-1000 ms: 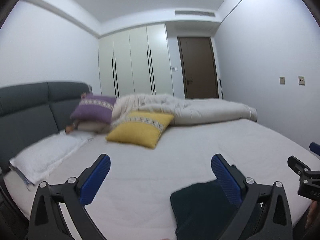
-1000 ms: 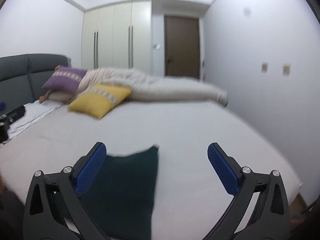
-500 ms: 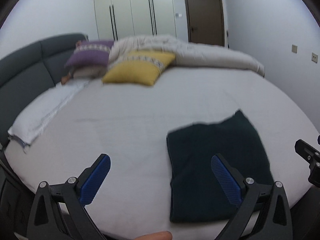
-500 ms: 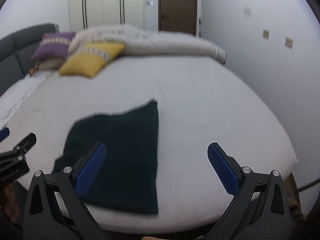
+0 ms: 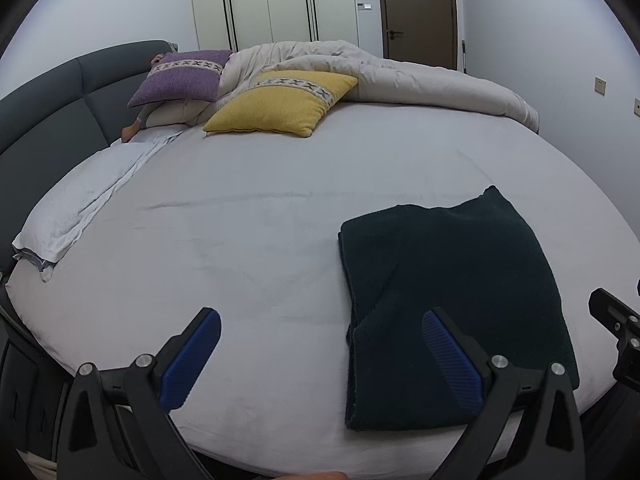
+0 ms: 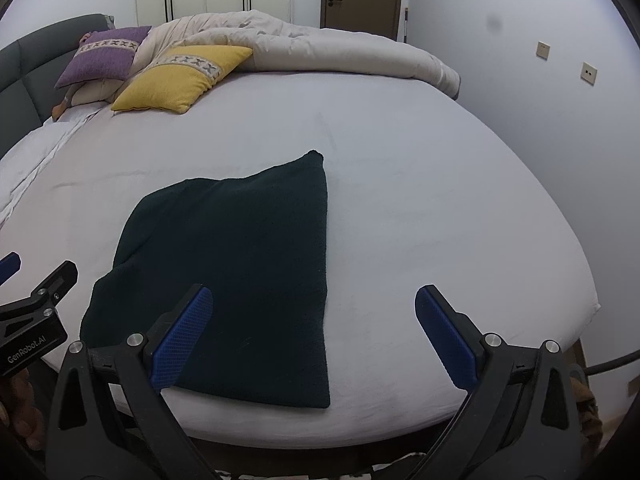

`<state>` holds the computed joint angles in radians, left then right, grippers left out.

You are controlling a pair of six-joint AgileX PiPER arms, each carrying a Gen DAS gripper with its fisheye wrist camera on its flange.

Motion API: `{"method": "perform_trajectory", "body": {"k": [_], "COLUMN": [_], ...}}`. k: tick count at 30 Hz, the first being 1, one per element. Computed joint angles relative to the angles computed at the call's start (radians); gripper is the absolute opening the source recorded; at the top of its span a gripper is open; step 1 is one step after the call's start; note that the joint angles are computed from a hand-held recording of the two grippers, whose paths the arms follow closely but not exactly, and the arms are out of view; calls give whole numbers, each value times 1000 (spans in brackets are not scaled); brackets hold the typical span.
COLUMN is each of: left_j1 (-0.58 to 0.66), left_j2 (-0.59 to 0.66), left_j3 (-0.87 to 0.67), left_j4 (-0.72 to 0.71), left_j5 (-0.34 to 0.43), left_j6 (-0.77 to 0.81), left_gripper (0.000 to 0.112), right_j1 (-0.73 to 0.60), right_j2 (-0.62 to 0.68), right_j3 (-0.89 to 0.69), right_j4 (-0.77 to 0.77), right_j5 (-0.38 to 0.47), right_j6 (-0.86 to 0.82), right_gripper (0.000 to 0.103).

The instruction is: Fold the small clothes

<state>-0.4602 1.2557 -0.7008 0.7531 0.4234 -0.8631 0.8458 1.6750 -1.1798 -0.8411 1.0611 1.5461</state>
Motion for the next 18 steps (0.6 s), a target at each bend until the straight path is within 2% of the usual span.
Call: {"method": "perform_trajectory", "body": {"k": [18], "left_j1": [10], "left_j2": [31], "left_j3": [14], "left_j4": [-18], "left_j5": [-14], "left_j6": [18], "left_gripper": [103], "right_j1": [-41], "right_j2": [22], "right_j3": [28], "right_j4": [24], "right_j5": [-84], "right_j6": [-7], "right_gripper": [103]}}
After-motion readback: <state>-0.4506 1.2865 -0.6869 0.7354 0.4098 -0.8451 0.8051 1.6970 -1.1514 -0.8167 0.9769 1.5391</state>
